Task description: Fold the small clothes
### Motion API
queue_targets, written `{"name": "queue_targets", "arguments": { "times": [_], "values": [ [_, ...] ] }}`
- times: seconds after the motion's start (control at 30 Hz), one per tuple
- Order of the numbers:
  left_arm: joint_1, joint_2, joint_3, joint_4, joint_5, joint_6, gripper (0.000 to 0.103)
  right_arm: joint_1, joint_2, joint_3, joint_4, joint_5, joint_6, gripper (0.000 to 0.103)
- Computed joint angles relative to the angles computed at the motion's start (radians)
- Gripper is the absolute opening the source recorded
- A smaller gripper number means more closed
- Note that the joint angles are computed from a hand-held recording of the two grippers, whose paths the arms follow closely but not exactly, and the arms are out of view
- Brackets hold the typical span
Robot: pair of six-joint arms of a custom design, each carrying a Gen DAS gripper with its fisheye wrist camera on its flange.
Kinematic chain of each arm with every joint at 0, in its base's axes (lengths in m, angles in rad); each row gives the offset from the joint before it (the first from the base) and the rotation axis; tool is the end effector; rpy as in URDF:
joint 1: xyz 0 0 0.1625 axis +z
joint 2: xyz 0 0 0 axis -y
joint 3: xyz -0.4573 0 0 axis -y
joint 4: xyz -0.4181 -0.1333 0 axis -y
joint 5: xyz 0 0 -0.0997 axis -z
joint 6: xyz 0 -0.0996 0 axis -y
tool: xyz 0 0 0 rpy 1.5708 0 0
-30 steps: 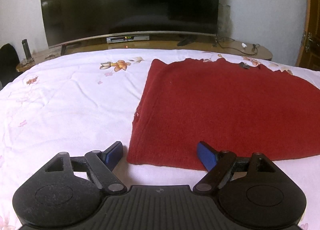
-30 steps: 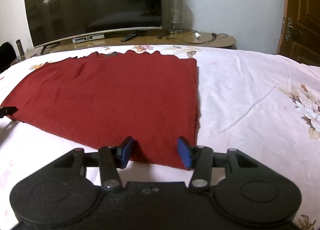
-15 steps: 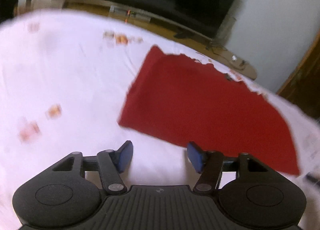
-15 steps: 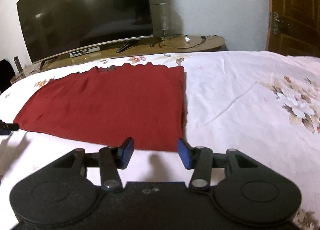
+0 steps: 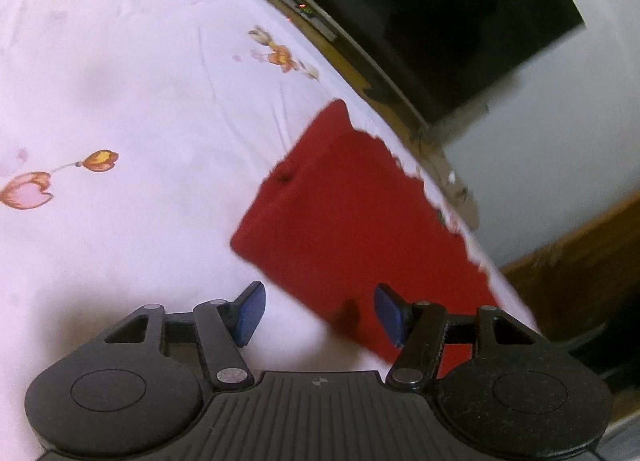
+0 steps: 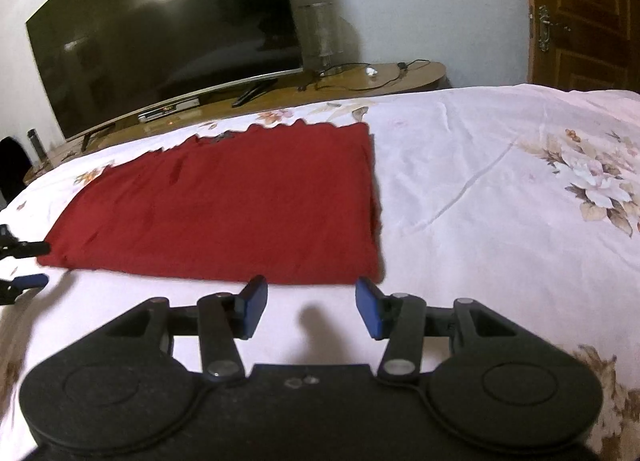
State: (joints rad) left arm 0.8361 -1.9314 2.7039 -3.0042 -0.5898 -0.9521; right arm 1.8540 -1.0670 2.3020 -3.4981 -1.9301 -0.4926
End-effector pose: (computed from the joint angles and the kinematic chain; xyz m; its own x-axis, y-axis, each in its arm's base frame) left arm -0.0078 -0.3309 0.3161 -0.8688 -0.4805 0.1195 -0.3079 0.3351 -0.8905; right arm 0.2326 -0.4476 0.1601 -0.7455 -0.3901 0.5404 -0.6443 0.6294 -0.4344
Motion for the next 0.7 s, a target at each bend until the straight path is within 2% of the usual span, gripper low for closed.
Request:
{"name": "queue_targets", "arguments": {
  "times": [0.13,0.2,0.23,0.3,0.33,0.37,0.43,0.5,0.57,0.6,0.67,0.7],
  "values": [
    [0.090,0.110,-0.009,-0.270,-0.082,0.067,0.060,-0.028,0.046,-0.081,0.046,-0.033,0.150,0.050],
    [0.105,0.143,-0.028,-0.273,-0.075,0.070,0.037,-0.047,0.054,-0.109,0.104,-0.007,0.202,0.051],
    [0.113,0.150,-0.038,-0.228,-0.065,0.052,0.008,-0.054,0.058,-0.118,0.125,0.013,0.207,0.050],
    [0.106,0.166,-0.022,-0.265,-0.037,0.013,0.008,-0.048,0.086,-0.129,0.096,-0.008,0.159,0.043],
    [0.085,0.181,-0.007,-0.304,-0.005,0.024,0.008,-0.042,0.097,-0.134,0.080,-0.031,0.140,0.035],
    [0.056,0.188,0.010,-0.321,0.033,0.024,0.008,-0.038,0.101,-0.135,0.071,-0.048,0.132,0.032],
    [0.047,0.211,0.041,-0.388,0.040,0.024,0.008,-0.033,0.111,-0.131,0.032,-0.080,0.088,0.033],
    [0.068,0.240,0.045,-0.474,0.018,0.071,0.010,-0.038,0.118,-0.122,-0.002,-0.080,0.039,0.033],
    [0.077,0.227,0.026,-0.440,0.003,0.083,0.011,-0.034,0.115,-0.131,0.021,-0.089,0.033,0.036],
    [0.081,0.219,0.019,-0.424,-0.001,0.089,0.014,-0.030,0.113,-0.139,0.036,-0.096,0.036,0.036],
    [0.078,0.228,0.024,-0.485,-0.019,0.126,0.045,-0.019,0.115,-0.138,-0.002,-0.104,0.023,0.039],
    [0.072,0.246,0.030,-0.545,-0.027,0.151,0.051,-0.017,0.113,-0.132,-0.025,-0.094,0.011,0.040]
  ]
}}
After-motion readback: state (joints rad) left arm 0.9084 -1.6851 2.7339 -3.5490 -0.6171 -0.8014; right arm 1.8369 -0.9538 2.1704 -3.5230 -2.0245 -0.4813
